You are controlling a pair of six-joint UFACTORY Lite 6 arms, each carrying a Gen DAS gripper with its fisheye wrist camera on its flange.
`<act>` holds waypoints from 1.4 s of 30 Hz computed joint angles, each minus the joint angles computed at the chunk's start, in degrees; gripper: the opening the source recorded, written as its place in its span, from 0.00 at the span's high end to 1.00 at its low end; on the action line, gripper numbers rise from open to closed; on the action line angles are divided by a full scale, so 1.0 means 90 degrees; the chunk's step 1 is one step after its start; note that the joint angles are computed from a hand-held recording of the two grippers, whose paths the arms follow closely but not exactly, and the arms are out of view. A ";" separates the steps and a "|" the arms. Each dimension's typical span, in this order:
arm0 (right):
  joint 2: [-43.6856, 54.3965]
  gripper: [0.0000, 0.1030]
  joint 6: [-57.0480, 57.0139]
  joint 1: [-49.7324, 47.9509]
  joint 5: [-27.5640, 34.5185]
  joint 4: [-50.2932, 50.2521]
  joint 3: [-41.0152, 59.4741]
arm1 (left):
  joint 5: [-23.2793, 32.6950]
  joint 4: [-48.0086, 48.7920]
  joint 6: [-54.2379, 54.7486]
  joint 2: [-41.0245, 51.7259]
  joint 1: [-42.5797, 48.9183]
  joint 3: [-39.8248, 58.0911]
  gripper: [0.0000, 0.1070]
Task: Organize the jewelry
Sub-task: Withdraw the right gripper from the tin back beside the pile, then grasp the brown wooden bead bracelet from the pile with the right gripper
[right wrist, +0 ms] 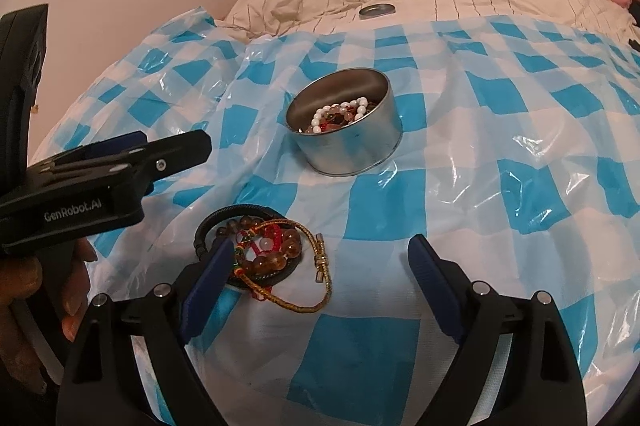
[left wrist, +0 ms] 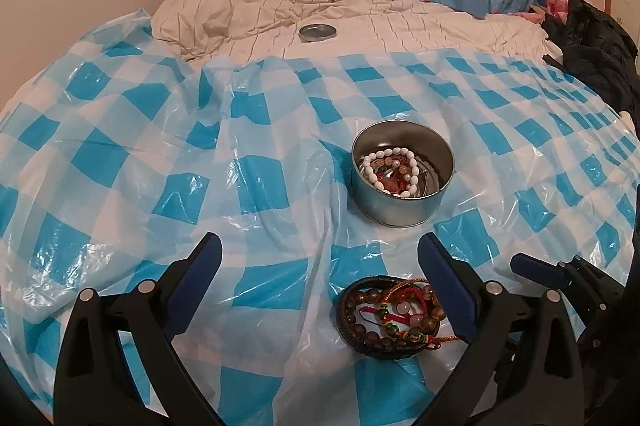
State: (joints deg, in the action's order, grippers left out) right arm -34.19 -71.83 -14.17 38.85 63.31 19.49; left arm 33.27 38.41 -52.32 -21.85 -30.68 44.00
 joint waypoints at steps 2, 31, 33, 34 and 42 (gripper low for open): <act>-0.0029 0.17 0.0014 0.0063 -0.0054 -0.0014 -0.0023 | 0.0006 0.0044 -0.0014 -0.0005 0.0004 -0.0012 0.12; 0.1068 0.84 -0.0420 -0.0195 0.0781 -0.0066 0.0673 | -0.0786 -0.1652 0.1790 0.0023 0.1140 -0.0085 0.12; 0.1140 0.84 -0.0413 -0.0420 0.0961 -0.0062 0.0784 | -0.0902 -0.2160 0.2246 0.0086 0.1116 -0.0085 0.12; 0.1188 0.84 -0.0417 -0.0521 0.1021 -0.0046 0.0836 | -0.1008 -0.2676 0.2711 0.0140 0.1150 -0.0083 0.12; 0.1617 0.88 -0.0509 -0.1635 0.1440 0.0077 0.1334 | -0.1072 -0.2117 0.2152 0.1298 0.0220 0.0195 0.12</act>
